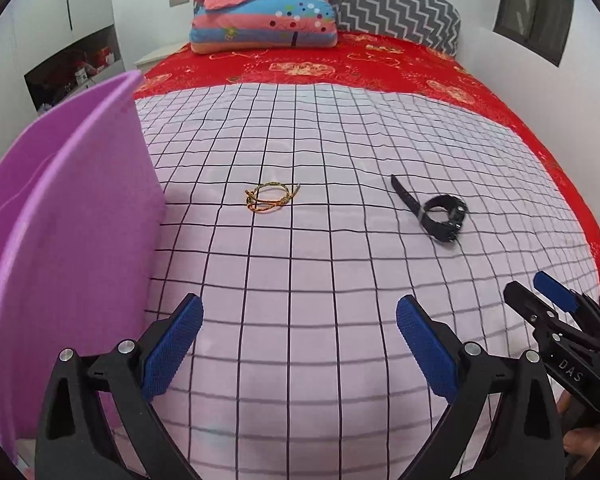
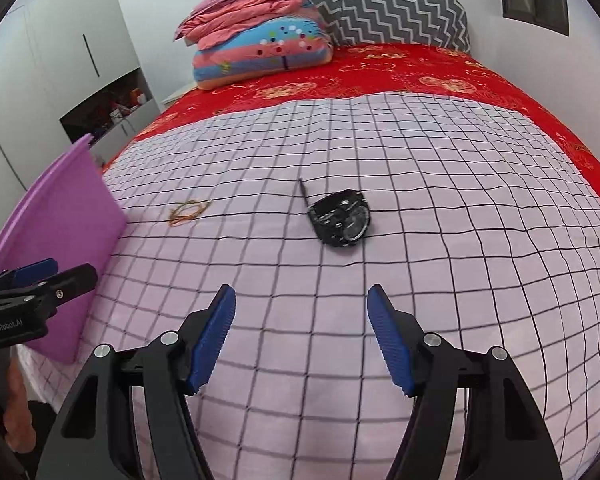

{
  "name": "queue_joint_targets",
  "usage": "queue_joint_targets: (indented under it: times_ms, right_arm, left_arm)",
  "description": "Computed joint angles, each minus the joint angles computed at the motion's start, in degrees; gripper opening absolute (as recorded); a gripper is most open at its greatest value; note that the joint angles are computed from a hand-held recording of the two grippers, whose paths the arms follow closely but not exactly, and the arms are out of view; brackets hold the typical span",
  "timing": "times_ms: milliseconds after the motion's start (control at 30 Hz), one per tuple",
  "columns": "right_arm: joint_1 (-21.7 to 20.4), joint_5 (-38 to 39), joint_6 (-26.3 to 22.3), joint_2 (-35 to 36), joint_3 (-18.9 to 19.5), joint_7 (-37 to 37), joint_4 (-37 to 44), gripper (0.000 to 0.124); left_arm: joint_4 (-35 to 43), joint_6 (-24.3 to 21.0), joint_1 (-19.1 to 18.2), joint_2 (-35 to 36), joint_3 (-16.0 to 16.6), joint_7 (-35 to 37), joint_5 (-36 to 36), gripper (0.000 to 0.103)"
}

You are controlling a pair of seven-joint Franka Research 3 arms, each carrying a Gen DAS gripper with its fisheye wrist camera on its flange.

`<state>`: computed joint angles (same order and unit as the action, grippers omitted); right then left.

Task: Organize jewelry
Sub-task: 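Withdraw both open tools from the tub toward the watch and bracelet, then grasp the braided cord bracelet with the left tool while the right tool grasps the black wristwatch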

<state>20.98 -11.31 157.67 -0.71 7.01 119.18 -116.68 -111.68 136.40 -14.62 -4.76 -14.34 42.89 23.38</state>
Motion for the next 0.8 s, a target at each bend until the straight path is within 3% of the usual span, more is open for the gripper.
queue_joint_targets:
  times_ms: [100, 333, 467, 800]
  right_arm:
    - [-0.1, -3.0, 0.7, 4.5, -1.1, 1.6, 2.9, 0.067]
    - [2.6, -2.3, 1.9, 14.8, -5.2, 0.5, 11.5, 0.067]
    - [5.3, -5.1, -0.1, 19.2, -8.5, 2.2, 16.3, 0.067]
    - [6.6, -3.9, -4.1, 25.7, -10.2, 0.4, 24.5, 0.067]
  left_arm:
    - [2.2, 0.0, 0.6, 4.2, 0.1, -4.4, 4.7, 0.096]
    - [7.8, 0.8, 0.7, 12.8, 2.7, -6.8, 6.8, 0.095]
    - [10.8, 1.9, 0.2, 17.0, 4.0, -7.1, 9.6, 0.096]
    - [17.9, 2.6, 0.1, 24.7, 6.2, -5.6, 8.2, 0.096]
